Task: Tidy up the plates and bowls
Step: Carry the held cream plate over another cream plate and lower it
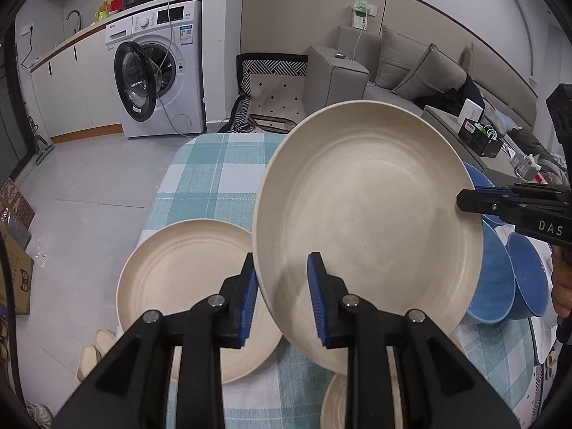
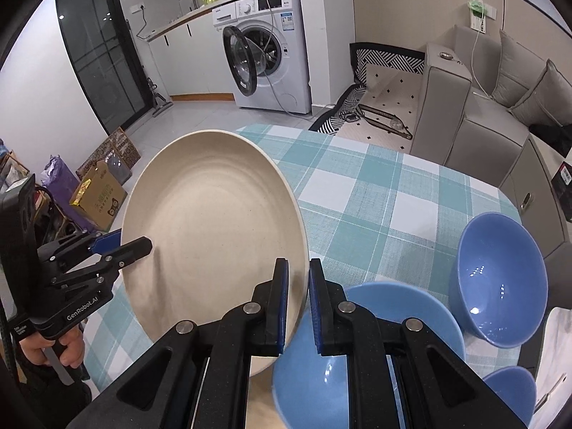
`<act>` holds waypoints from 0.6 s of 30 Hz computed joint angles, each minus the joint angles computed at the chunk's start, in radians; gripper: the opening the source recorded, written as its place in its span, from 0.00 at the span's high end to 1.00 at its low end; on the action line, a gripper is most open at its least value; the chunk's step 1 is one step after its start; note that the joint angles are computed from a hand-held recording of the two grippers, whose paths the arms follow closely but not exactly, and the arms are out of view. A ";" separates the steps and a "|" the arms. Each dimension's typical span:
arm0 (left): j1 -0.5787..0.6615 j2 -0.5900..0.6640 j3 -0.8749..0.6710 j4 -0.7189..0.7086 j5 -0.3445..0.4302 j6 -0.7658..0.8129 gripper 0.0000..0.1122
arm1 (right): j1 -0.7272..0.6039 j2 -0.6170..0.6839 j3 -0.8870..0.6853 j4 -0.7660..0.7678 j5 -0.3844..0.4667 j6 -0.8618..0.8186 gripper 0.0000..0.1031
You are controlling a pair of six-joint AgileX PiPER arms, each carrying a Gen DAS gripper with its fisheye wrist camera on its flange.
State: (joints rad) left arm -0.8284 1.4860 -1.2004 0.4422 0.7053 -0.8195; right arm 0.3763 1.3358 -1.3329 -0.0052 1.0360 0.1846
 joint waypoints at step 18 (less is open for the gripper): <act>-0.175 -0.144 0.155 0.160 0.040 -0.212 0.77 | 0.173 -0.306 0.229 -0.117 -0.017 0.202 0.89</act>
State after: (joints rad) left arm -1.0037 1.3420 -1.0459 0.6021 0.7449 -1.0314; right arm 0.5488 1.0302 -1.1037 -0.1221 1.0194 0.3866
